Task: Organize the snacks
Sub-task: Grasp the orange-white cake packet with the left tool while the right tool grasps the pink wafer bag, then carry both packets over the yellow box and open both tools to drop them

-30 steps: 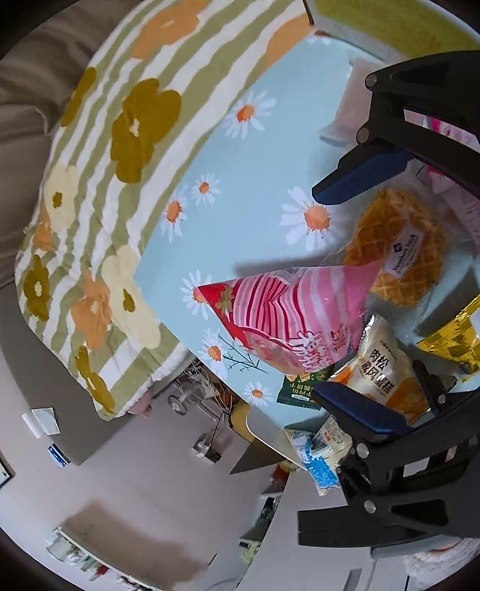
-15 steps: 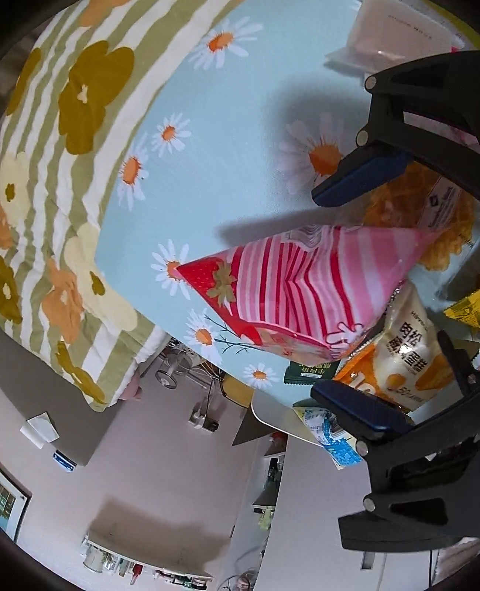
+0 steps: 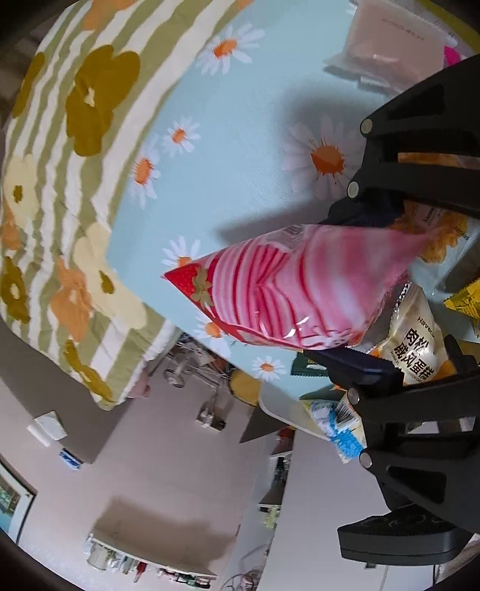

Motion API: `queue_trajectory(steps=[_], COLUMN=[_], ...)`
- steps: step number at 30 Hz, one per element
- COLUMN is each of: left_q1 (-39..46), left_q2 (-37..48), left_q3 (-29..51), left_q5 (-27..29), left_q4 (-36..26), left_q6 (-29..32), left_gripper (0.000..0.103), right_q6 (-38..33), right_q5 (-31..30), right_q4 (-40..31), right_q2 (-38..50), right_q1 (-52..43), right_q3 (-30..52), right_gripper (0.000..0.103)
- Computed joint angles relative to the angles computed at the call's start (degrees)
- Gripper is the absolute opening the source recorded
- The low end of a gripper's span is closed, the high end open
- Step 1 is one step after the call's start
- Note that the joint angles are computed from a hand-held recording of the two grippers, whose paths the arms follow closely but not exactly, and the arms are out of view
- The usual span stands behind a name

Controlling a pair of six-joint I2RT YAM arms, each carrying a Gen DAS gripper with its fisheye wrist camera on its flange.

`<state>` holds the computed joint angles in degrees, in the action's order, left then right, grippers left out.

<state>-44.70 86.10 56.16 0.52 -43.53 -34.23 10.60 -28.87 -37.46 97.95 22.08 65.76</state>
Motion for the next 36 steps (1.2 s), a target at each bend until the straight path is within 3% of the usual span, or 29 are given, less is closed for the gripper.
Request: queue_trajectory(steps=[12, 21, 29, 36], left_q1=[-2.89, -8.00, -13.08, -18.21], left_q2=[-2.29, 3.40, 12.03, 23.48], left_q3=[9.35, 22.55, 37.73, 57.69], left_q5=[-3.58, -5.54, -5.40, -5.39], left_q4=[-5.45, -8.44, -11.28, -16.37], left_q6=[0.87, 3.97, 6.24, 7.73], left_gripper=[0.064, 0.064, 0.064, 0.064], right_q6=[1.36, -2.95, -15.40, -35.24], right_q5=[-0.43, -2.61, -8.89, -15.36], right_q4=[-3.69, -14.51, -28.97, -44.93], right_q2=[-17.91, -31.63, -38.42, -37.69], right_q1=[-8.74, -23.86, -46.36, -71.88], right_q3=[-2.80, -0.32, 3.80, 8.39], right_gripper=[0.048, 0.047, 0.047, 0.047])
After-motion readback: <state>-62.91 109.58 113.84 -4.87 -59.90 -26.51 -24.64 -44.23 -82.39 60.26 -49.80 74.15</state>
